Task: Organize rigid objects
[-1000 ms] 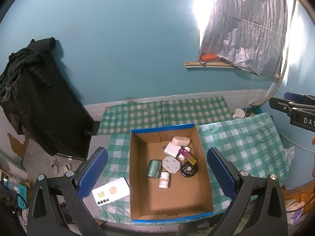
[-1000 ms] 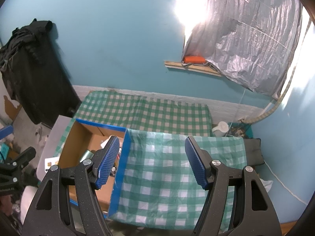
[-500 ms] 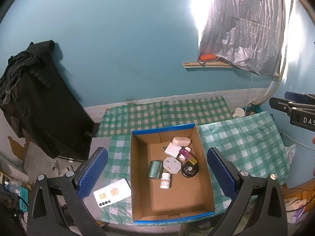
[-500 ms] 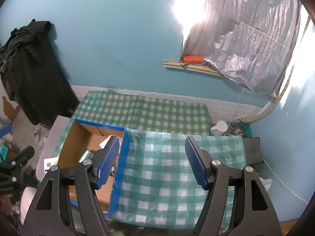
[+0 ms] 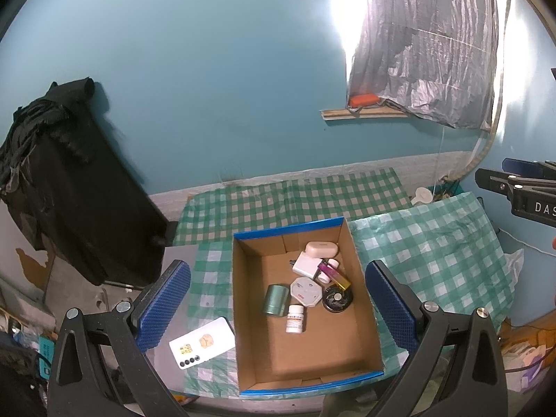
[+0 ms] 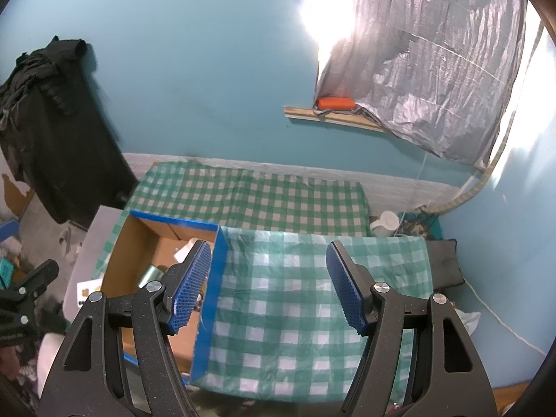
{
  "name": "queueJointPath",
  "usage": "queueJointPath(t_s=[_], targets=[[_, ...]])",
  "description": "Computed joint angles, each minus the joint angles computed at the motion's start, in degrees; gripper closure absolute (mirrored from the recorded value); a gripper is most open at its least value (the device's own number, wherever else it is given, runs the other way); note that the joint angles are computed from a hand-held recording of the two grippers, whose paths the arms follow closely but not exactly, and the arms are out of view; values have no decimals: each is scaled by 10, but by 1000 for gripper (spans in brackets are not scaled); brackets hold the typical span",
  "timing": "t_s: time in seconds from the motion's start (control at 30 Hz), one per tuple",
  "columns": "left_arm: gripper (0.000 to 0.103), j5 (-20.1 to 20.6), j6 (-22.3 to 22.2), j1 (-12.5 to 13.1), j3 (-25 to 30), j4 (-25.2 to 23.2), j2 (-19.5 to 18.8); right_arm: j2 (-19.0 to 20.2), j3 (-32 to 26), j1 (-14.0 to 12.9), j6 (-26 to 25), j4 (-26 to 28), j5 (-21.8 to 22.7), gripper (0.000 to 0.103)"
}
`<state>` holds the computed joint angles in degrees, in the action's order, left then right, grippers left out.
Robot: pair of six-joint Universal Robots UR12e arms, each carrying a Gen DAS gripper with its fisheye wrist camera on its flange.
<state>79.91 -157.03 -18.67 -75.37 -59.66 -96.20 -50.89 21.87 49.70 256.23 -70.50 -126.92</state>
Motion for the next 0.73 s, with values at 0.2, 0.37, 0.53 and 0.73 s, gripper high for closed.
queueJointPath(t_s=[0.2, 0.37, 0.53, 0.73], targets=[[2, 2, 2, -1, -1, -1, 2, 0, 1, 0, 1, 0, 0, 35], [2, 5, 3, 0, -4, -2, 4, -2, 6, 2, 4, -2, 1, 35], [2, 4, 3, 2, -6, -3, 6, 0, 4, 4, 6, -1, 4, 35], [2, 9, 3, 3, -7, -4, 5, 4, -2, 5, 7, 2, 5, 35]])
